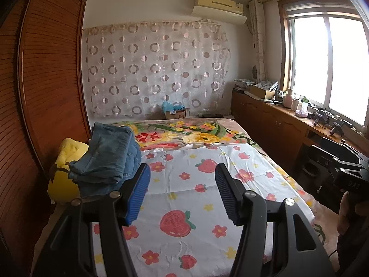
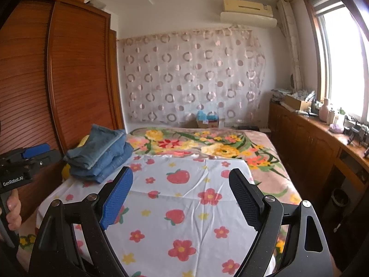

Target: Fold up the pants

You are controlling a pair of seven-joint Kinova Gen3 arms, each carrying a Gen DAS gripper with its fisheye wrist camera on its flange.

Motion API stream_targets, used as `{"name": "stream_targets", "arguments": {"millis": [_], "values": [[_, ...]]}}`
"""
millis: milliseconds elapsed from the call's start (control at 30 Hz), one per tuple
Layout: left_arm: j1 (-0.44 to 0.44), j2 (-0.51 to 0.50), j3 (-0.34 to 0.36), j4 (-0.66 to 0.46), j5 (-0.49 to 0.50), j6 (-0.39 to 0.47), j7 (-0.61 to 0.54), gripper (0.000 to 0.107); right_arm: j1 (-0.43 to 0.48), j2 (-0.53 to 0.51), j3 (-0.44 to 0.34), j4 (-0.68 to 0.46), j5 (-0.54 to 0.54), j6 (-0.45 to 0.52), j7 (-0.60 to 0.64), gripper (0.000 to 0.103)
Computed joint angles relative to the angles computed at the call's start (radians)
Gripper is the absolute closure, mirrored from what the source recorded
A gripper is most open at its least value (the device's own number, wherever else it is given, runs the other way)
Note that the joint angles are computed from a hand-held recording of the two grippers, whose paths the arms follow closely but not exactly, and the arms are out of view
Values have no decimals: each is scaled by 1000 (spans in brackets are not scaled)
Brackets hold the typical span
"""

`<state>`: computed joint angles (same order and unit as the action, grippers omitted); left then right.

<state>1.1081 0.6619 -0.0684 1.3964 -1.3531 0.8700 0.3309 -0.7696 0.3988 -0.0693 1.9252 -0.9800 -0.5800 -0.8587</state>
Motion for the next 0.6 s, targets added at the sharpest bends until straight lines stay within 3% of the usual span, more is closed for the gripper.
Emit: {"name": "stream_targets", "arguments": {"millis": [600], "values": [[-2, -1, 4, 12, -9, 6, 18, 49, 0, -1, -4, 4, -9, -3, 1, 16]]}}
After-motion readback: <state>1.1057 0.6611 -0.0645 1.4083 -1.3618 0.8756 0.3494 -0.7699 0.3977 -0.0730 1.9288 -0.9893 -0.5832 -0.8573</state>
